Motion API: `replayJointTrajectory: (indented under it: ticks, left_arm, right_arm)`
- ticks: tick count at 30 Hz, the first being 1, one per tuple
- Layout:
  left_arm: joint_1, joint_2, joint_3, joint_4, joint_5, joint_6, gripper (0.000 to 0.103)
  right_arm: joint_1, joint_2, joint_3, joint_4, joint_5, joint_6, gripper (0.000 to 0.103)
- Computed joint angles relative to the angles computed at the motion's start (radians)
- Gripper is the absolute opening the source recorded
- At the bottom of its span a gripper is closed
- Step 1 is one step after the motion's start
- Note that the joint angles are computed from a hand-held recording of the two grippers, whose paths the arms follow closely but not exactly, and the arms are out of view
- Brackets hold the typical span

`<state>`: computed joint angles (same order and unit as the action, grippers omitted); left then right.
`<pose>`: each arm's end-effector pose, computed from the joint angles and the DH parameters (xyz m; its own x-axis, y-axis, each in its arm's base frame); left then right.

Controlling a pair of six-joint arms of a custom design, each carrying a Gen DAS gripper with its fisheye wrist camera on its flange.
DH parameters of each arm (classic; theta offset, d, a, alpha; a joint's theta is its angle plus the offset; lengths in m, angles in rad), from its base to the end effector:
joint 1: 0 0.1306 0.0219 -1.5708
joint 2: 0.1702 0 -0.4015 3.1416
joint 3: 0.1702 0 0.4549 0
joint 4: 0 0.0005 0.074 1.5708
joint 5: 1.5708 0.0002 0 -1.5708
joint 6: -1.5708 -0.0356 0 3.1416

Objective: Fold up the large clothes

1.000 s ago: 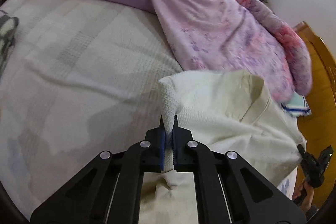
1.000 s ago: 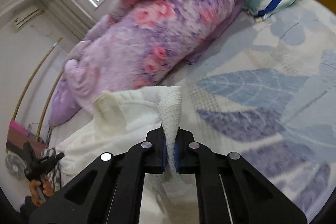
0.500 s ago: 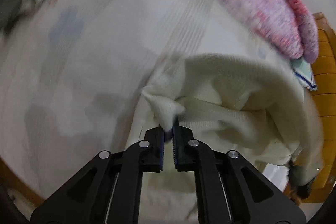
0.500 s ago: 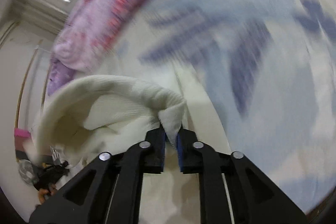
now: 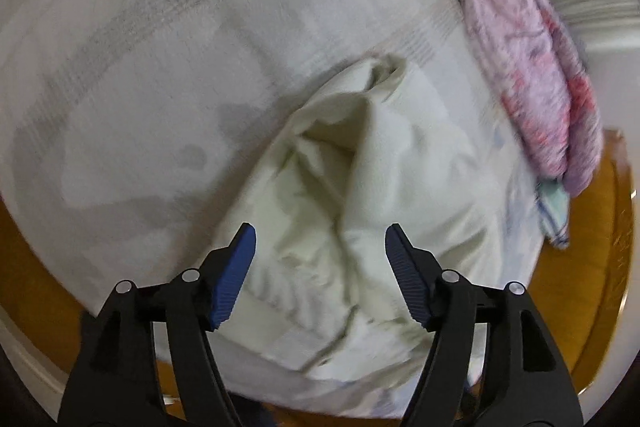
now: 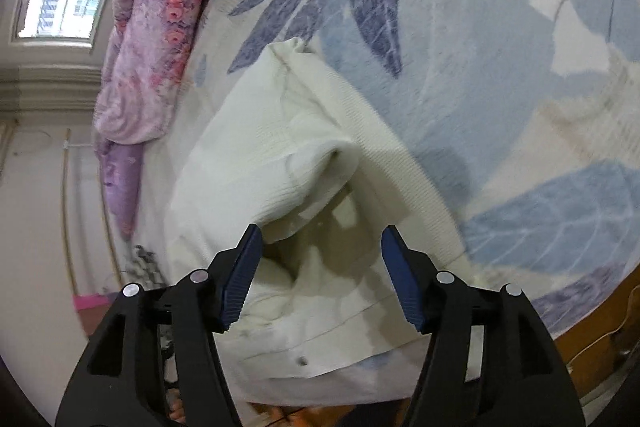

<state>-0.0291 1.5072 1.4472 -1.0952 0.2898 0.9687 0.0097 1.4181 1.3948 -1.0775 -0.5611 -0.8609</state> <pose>0.5616 -0.0270 0.4036 -0.6360 -0.7716 -0.0132 -0.6726 0.5626 -0.4808 0.5305 0.0236 0.4285 -0.7700 0.6347 0.0646 0.5138 0.5568 0.6527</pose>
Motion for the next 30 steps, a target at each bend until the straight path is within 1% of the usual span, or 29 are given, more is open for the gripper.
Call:
replayJointTrajectory:
  ticks: [2, 4, 6, 8, 9, 10, 11, 13, 14, 15, 16, 17, 18, 19, 20, 21, 22, 23, 24, 26, 27, 29, 30]
  left_arm:
    - [-0.008, 0.001, 0.003, 0.045, -0.023, 0.023, 0.072]
    - [-0.014, 0.02, 0.025, 0.051, -0.04, 0.039, 0.078]
    - [-0.012, 0.05, 0.048, 0.064, -0.033, 0.05, 0.079]
    - [-0.006, 0.069, 0.064, 0.065, -0.04, 0.055, 0.081]
    - [-0.003, 0.084, 0.074, 0.067, -0.041, 0.058, 0.085]
    - [0.005, 0.09, 0.075, 0.064, -0.043, 0.051, 0.088]
    - [0.008, 0.105, 0.083, 0.06, -0.049, 0.051, 0.088]
    - [0.012, 0.128, 0.1, 0.049, -0.04, 0.053, 0.088]
    - [0.013, 0.144, 0.114, 0.031, -0.039, 0.042, 0.088]
    - [0.013, 0.168, 0.141, -0.008, -0.05, 0.012, 0.087]
    - [0.015, 0.177, 0.148, -0.014, -0.057, -0.007, 0.087]
    - [0.019, 0.183, 0.149, -0.018, -0.051, -0.018, 0.086]
    - [0.025, 0.198, 0.16, -0.033, -0.03, -0.036, 0.071]
    - [0.029, 0.199, 0.158, -0.021, -0.016, -0.056, 0.04]
    - [0.03, 0.212, 0.177, -0.03, -0.009, -0.115, 0.025]
    - [0.027, 0.227, 0.205, -0.056, -0.021, -0.168, 0.006]
    - [0.024, 0.228, 0.217, -0.061, -0.035, -0.197, 0.005]
    - [0.02, 0.216, 0.226, -0.05, -0.057, -0.235, 0.005]
    - [0.02, 0.201, 0.226, -0.04, -0.06, -0.254, 0.005]
    - [0.027, 0.155, 0.21, -0.003, -0.034, -0.268, 0.005]
    - [0.032, 0.118, 0.192, 0.017, -0.027, -0.279, 0.005]
    - [0.033, 0.073, 0.171, 0.004, -0.048, -0.313, 0.005]
    - [0.032, 0.06, 0.154, -0.025, -0.061, -0.336, 0.005]
  right_arm:
    - [0.003, 0.003, 0.005, 0.024, -0.018, -0.016, 0.064]
    - [0.009, 0.022, 0.02, 0.036, -0.02, -0.036, 0.065]
    - [0.015, 0.034, 0.018, 0.091, -0.028, -0.084, 0.065]
    - [0.026, 0.049, 0.021, 0.123, -0.006, -0.119, 0.065]
    - [0.03, 0.055, 0.022, 0.137, 0.005, -0.133, 0.065]
    - [0.034, 0.064, 0.027, 0.136, 0.015, -0.134, 0.065]
    - [0.042, 0.081, 0.044, 0.111, 0.038, -0.125, 0.065]
    - [0.049, 0.093, 0.048, 0.117, 0.038, -0.123, 0.065]
    - [0.055, 0.103, 0.058, 0.107, 0.045, -0.107, 0.065]
    - [0.059, 0.108, 0.063, 0.099, 0.052, -0.092, 0.062]
    - [0.061, 0.11, 0.064, 0.101, 0.051, -0.081, 0.052]
    - [0.063, 0.111, 0.061, 0.106, 0.046, -0.073, 0.048]
    - [0.063, 0.112, 0.06, 0.103, 0.048, -0.064, 0.036]
    - [0.063, 0.112, 0.06, 0.099, 0.052, -0.051, 0.021]
    - [0.062, 0.111, 0.06, 0.099, 0.053, -0.043, 0.017]
    - [0.063, 0.11, 0.069, 0.081, 0.064, -0.018, 0.011]
    - [0.062, 0.11, 0.083, 0.059, 0.079, 0.015, 0.009]
    - [0.062, 0.108, 0.092, 0.048, 0.089, 0.04, 0.008]
    - [0.061, 0.104, 0.108, 0.028, 0.105, 0.082, 0.007]
    - [0.058, 0.091, 0.129, -0.006, 0.127, 0.142, 0.007]
    - [0.056, 0.081, 0.129, -0.012, 0.132, 0.153, 0.007]
    - [0.049, 0.06, 0.127, -0.051, 0.149, 0.182, 0.007]
    - [0.047, 0.056, 0.123, -0.069, 0.158, 0.198, 0.007]
